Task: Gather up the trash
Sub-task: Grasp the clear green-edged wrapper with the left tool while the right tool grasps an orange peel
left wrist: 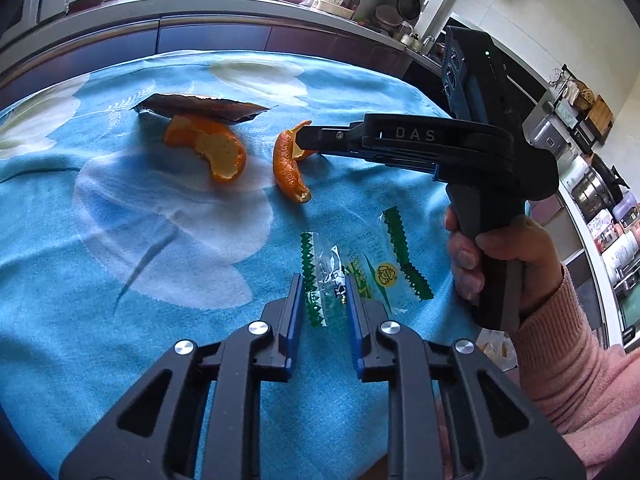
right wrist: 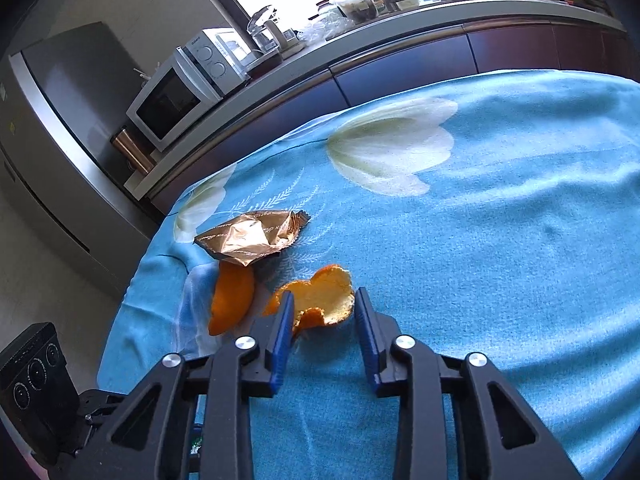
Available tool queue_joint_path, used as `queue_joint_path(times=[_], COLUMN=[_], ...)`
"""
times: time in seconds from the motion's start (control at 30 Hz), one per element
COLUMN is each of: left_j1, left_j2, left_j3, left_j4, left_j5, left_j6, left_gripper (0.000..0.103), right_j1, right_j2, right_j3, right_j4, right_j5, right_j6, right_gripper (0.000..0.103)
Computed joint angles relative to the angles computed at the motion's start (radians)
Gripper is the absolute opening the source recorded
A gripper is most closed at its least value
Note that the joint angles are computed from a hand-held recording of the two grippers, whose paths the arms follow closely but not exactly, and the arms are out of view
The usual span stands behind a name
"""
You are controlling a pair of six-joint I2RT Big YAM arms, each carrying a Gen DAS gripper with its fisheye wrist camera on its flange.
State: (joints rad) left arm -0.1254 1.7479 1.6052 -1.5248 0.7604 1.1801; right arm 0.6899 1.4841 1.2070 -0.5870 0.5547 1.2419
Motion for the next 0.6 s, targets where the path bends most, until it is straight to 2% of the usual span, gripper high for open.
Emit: queue_joint_path(times=[0.23, 0.47, 0.6], left_j1=[0.028, 0.077, 0.104], left_j2=[0.010, 0.040, 0.057], left_j3=[0.034, 0.094, 0.127], left_j4=[-0.038, -0.060, -0.067], left_j5=[0.023, 0.045, 0.054], left_j6=[0.006, 0.007, -0.004], left_gripper=[0.018, 0.017, 0.017], right_j1=[0.013, 0.038, 0.053], right_j2=[0.002, -0.009, -0.010], right_j3=[0.010, 0.006, 0.012], right_j4=[-0.019, 0.000, 0.017], right_j5=[0.014, 0.040, 0.049], right_j6=[-0.002, 0.001, -0.006], right_gripper=[0.012, 0.002, 0.002])
